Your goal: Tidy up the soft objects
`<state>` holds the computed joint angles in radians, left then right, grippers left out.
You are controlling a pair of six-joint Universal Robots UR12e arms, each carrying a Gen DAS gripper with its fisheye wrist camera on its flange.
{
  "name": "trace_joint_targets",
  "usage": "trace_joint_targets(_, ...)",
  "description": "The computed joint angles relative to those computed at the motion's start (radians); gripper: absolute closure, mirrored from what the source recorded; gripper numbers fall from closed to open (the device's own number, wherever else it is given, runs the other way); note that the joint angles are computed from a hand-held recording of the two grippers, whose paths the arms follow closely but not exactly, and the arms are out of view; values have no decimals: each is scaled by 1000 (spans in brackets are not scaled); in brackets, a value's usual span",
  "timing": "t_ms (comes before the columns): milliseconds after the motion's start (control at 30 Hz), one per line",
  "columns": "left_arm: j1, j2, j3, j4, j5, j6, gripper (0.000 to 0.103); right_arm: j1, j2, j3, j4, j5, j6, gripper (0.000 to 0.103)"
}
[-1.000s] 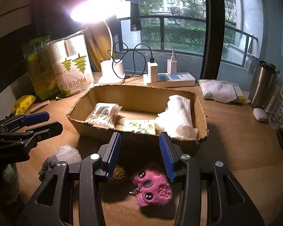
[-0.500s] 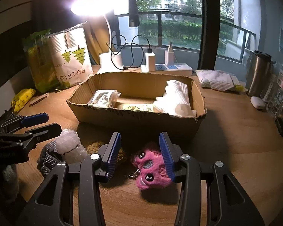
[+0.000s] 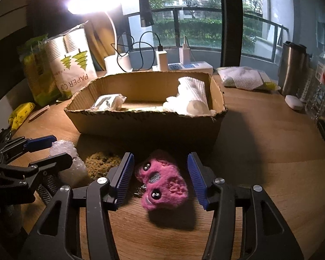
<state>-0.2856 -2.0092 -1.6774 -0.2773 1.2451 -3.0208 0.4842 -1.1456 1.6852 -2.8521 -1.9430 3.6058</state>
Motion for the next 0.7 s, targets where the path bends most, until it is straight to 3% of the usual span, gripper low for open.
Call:
trace_joint_targets(33,-1,0,-1,4,2,1,32,-2,0,2,2,5,2,48)
trace_joint_targets(133,-5,-2,3,-9,8,22,51,-8,2,0,27,25,7,48)
trace_joint_targets(267,-8,-2,3,-17,4,38,60,-14,4,0,59,43,21,48)
trace_joint_targets(600,-5,8,-8,6,-21,47,67,-15,10,-8,117,65,19,48)
trace_joint_targets(700,-4,12,-10,20,-23,40,67,-13,9,-6,107,63,9,61)
